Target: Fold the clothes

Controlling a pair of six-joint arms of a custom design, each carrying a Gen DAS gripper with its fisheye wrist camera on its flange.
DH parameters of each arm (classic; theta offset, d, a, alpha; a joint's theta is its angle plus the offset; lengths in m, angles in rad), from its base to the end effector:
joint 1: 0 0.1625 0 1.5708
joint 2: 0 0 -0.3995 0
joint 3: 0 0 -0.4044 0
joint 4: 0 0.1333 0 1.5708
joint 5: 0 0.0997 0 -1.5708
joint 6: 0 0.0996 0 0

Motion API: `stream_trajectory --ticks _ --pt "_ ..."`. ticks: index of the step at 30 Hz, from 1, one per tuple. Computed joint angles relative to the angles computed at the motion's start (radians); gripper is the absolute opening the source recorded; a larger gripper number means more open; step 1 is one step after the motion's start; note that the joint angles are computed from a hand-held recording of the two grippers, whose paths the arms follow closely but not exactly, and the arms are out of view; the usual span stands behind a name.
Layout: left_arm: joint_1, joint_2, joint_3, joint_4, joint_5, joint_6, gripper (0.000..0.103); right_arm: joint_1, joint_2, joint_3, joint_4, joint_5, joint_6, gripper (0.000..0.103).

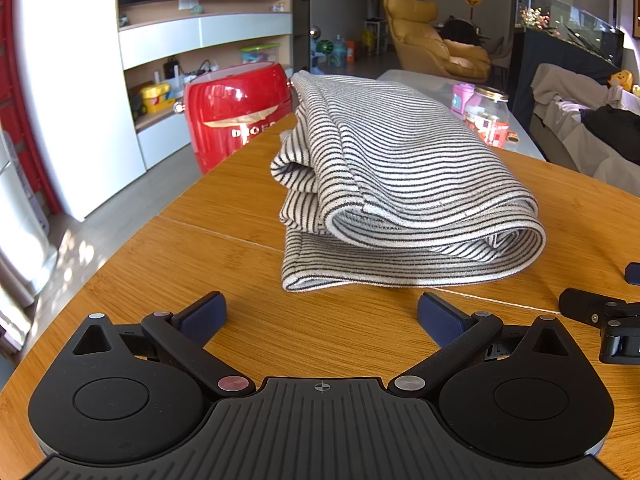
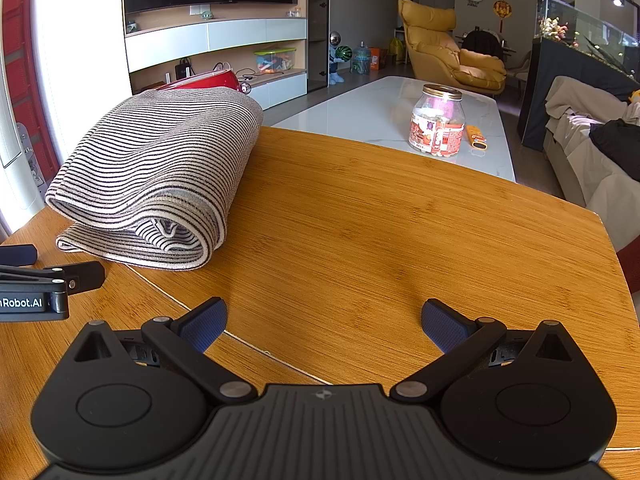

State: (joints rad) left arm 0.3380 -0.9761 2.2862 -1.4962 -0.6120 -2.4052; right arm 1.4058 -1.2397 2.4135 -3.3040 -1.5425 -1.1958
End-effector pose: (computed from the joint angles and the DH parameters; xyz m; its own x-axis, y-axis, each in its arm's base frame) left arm -0.2026 -0.2989 -0.0059 -0.5383 -0.6404 -0.5478 0.2524 0.4977 -0.8298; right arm 0.0647 -0.4402 0.1359 -0.4916 -0.7233 0.4850 -0.8688 0.4452 -0.2167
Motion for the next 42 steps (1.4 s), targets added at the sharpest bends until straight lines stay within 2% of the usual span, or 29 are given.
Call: stream_trajectory --ticks 26,30,32,35,42 --pt "0.001 0.001 -0.001 0.000 0.001 0.000 0.103 -0.001 -0.001 0.000 0.000 0.000 -0.001 0.103" --pt "-0.002 -0.019 0.021 -0.037 0.011 0.045 0.103 -0.001 0.000 0.000 0.000 0.000 0.000 0.103" --pt "-0.015 -0.055 0.051 -0.098 -0.007 0.114 0.103 0.000 0.001 0.000 -0.002 0.000 0.001 0.103" --pt "-0.021 -0.050 0.041 -0.069 -0.035 0.080 0.103 0.005 0.012 0.000 -0.023 -0.007 0.013 0.103" --pt "-0.027 -0.060 0.054 -0.082 -0.034 0.090 0.103 0.006 0.017 -0.001 -0.031 -0.009 0.016 0.103"
